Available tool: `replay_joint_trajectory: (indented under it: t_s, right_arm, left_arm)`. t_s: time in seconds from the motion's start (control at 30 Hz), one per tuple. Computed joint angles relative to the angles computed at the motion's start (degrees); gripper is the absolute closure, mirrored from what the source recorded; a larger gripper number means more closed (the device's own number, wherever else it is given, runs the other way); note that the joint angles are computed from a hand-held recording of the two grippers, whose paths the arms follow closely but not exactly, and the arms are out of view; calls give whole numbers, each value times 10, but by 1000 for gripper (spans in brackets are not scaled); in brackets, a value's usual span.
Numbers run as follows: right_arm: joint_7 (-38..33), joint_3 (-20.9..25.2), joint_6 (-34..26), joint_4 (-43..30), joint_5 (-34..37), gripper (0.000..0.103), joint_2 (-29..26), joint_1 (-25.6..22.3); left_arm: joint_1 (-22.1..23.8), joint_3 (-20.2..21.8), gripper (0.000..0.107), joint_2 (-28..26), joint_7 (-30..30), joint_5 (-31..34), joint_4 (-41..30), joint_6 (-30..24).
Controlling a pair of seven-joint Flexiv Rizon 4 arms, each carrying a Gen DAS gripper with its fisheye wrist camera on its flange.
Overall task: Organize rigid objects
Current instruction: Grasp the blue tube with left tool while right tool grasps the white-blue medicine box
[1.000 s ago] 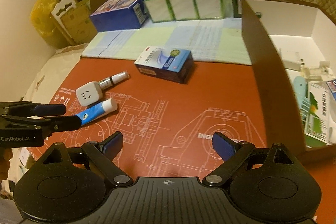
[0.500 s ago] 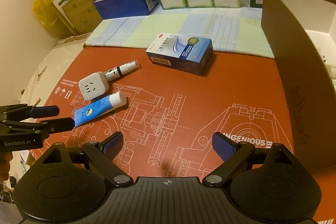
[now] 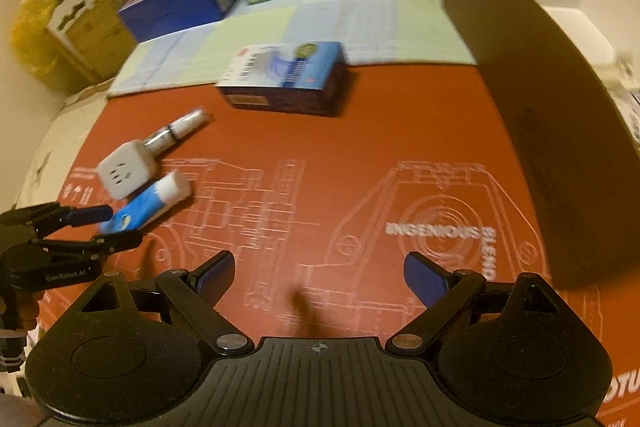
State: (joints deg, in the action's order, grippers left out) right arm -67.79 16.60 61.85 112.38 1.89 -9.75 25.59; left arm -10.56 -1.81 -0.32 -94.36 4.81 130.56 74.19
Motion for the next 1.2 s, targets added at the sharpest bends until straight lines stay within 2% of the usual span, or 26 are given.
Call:
replay_joint_trajectory:
  t_s: [0.13,0.2,0.3,0.37,0.63,0.7,0.83,0.9,1.1,1.2]
  right_arm:
    - [35,-8,-3,12,-15,14,6,0]
    - [44,-9,-5,14,-17,14,7,-1]
    - [45,-8,-6,14,-16,14,8,-3]
    - [41,-7,-8,12,-14,14,7,-4]
    - [16,-4,-13,2,0,14,0,-9]
    - [6,-3,-16,-1,6,14,-1,-11]
    - [-13,-2,-21,-5,18,14,-3,-15]
    - [-21,-2,-22,-6,23,14,-3,-17]
    - [-61,1,-25,-17,43,14,-9,-22]
    - [-91,4,-23,-30,48,14,-20,-22]
  left_arm:
    - [-1,-2,47,-9,32,-30,3,11]
    - [-4,-5,52,-9,49,-47,2,5]
    - [-15,-15,57,-6,94,-116,14,6]
    - [-24,-20,58,-5,103,-129,14,1]
    - [-28,-9,59,-25,-75,22,-45,-41]
    - [-29,-7,61,-32,-96,48,-59,-50]
    - [-32,-7,71,-40,-104,55,-70,-49]
    - [-38,-5,72,-43,-127,83,-82,-61]
    - [-47,-6,72,-33,-165,94,-81,-70]
    - [-50,-7,72,-16,-204,113,-75,-78]
